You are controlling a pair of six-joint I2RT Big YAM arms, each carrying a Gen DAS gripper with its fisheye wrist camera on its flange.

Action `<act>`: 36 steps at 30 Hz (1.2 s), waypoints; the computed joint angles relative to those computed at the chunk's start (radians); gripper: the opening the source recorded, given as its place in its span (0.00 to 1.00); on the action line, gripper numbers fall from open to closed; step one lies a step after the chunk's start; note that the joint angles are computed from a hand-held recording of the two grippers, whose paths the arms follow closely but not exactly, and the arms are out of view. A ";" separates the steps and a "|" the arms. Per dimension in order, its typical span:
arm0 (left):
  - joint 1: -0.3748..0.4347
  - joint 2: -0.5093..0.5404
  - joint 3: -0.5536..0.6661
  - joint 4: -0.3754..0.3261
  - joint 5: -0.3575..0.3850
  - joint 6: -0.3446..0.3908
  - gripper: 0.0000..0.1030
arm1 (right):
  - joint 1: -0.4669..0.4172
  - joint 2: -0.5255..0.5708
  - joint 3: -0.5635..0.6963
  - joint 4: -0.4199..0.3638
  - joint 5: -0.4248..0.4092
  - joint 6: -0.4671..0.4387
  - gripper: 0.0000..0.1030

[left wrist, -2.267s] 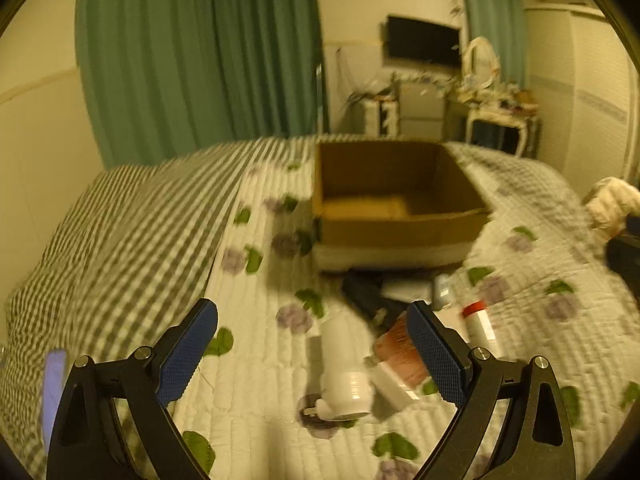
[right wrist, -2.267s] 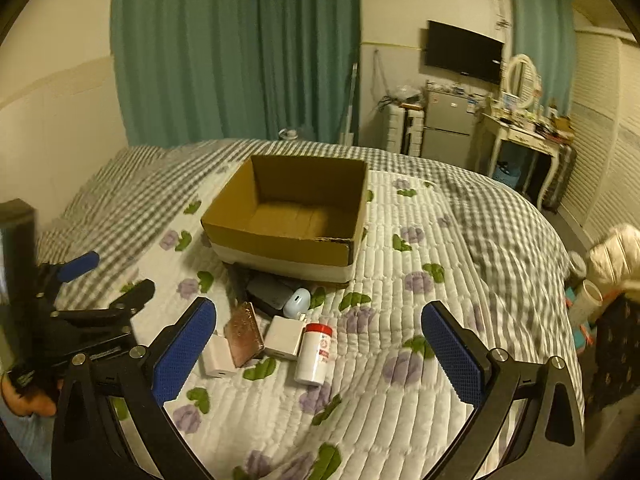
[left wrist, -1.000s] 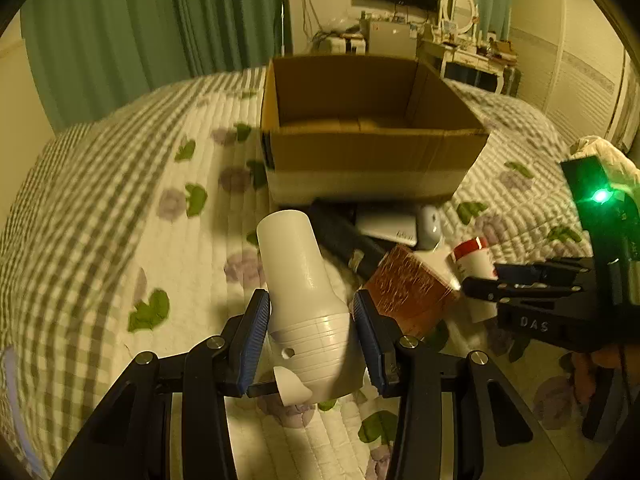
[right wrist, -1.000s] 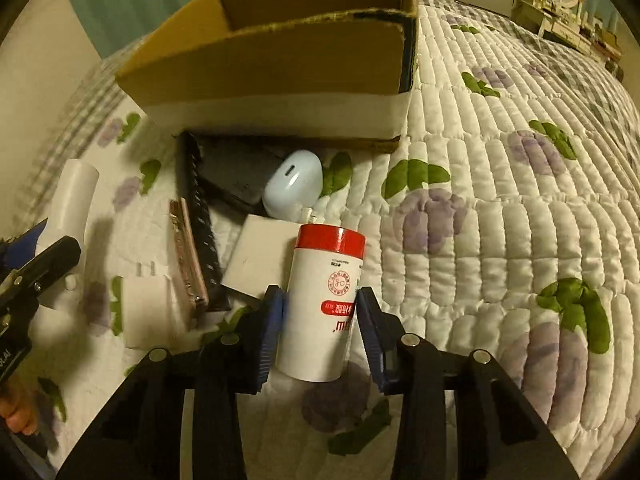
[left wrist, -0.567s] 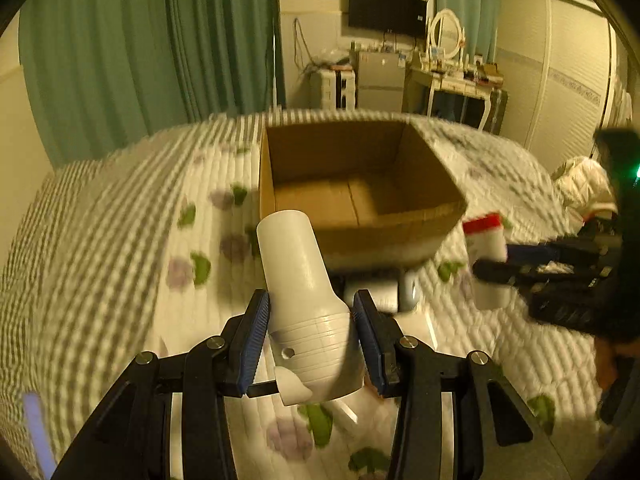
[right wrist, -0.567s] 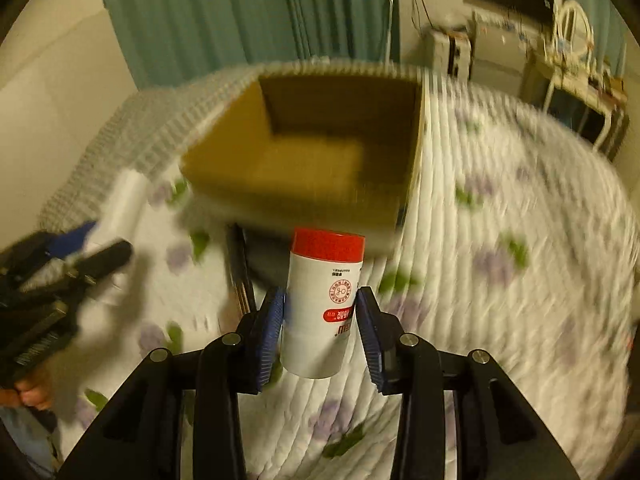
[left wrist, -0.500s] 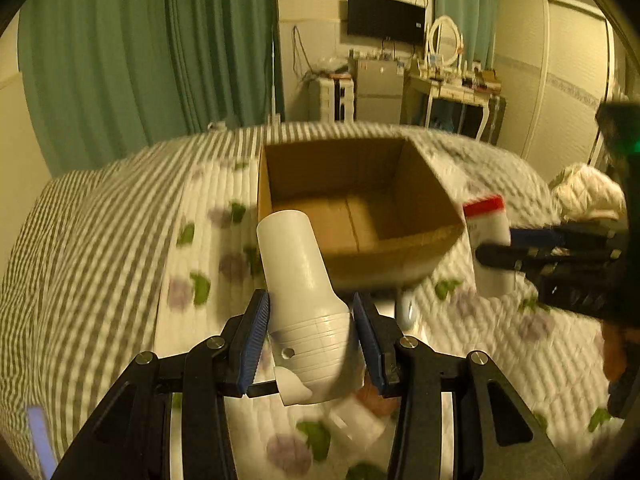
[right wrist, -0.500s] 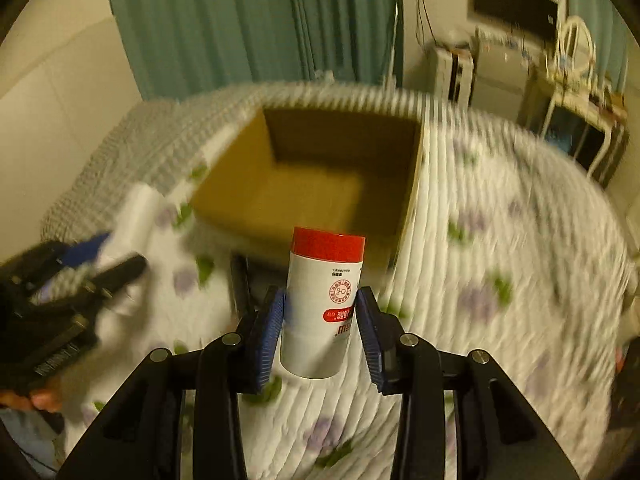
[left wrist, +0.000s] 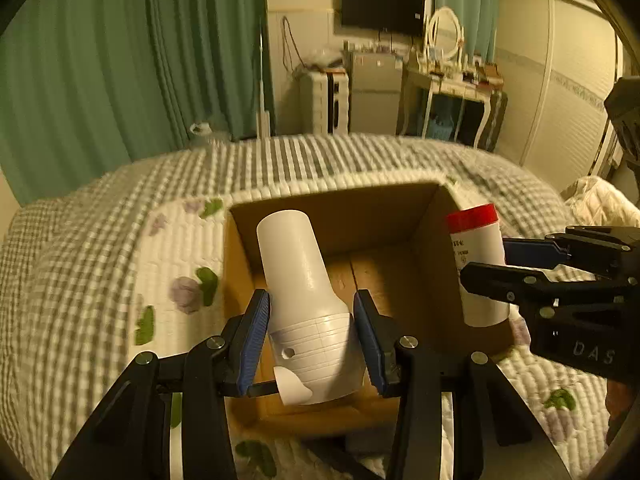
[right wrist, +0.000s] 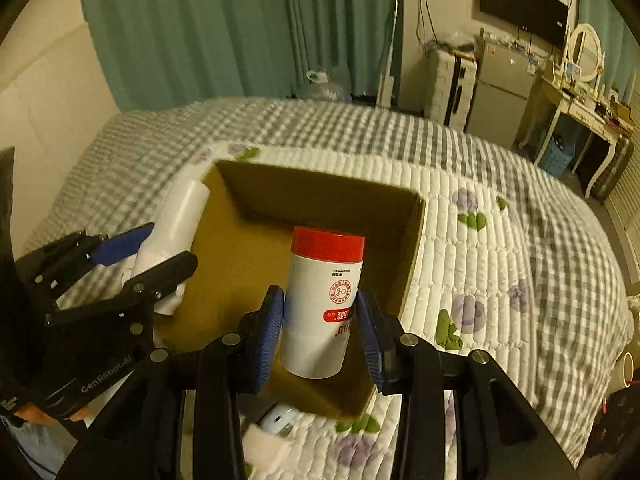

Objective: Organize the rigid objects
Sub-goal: 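Carry both bottles over the cardboard box and open both tools to drop them, then grasp the brown patterned card case with the right tool while the left tool grasps the white plug charger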

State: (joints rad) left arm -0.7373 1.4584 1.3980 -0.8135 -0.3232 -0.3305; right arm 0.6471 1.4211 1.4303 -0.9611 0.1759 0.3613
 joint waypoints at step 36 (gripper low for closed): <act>-0.195 -0.364 -0.358 -0.063 -0.249 -0.264 0.81 | 0.263 -0.326 -0.363 0.093 0.162 0.185 0.65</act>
State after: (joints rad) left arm -0.9326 1.0941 1.0397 -0.8768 -0.5718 -0.5948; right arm 0.9098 1.0954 1.0674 -0.8685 0.3378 0.5459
